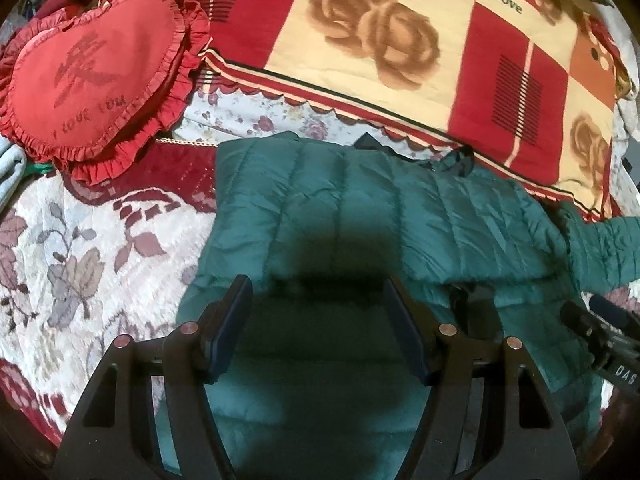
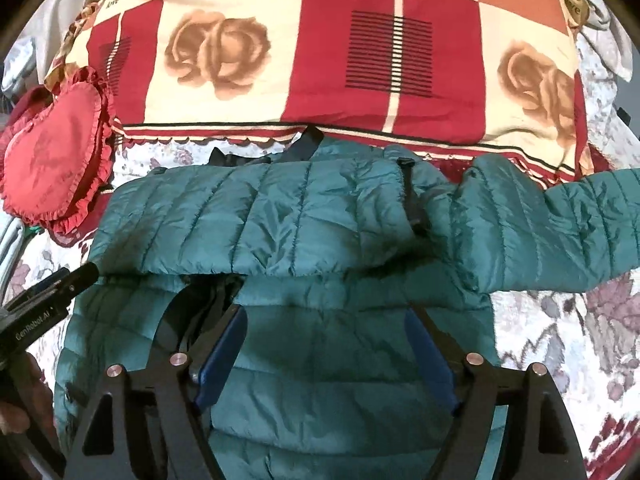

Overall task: Fold large clothes
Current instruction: 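Move the right gripper over the jacket toward the other sleeve cuff, then grasp the cuff of the other green sleeve with the right gripper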

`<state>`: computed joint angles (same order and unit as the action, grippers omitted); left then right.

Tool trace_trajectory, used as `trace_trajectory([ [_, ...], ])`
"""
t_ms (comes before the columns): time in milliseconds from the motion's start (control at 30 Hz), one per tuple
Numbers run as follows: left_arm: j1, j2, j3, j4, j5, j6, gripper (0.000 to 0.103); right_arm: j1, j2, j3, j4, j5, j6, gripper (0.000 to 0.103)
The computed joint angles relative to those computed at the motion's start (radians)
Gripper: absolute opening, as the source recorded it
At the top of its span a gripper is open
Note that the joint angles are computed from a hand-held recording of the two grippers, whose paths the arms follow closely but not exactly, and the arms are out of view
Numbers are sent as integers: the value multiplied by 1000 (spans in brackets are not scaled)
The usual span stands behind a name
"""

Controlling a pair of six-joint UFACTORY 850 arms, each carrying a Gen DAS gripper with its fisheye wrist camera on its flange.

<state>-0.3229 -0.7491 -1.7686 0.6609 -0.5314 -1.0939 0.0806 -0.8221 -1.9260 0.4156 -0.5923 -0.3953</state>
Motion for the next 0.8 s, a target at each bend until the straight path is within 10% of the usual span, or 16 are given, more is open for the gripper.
trace_trajectory([
  [800, -32, -9, -15, -73, 38, 63, 68, -219, -77, -134, -373, 76, 424, 80],
])
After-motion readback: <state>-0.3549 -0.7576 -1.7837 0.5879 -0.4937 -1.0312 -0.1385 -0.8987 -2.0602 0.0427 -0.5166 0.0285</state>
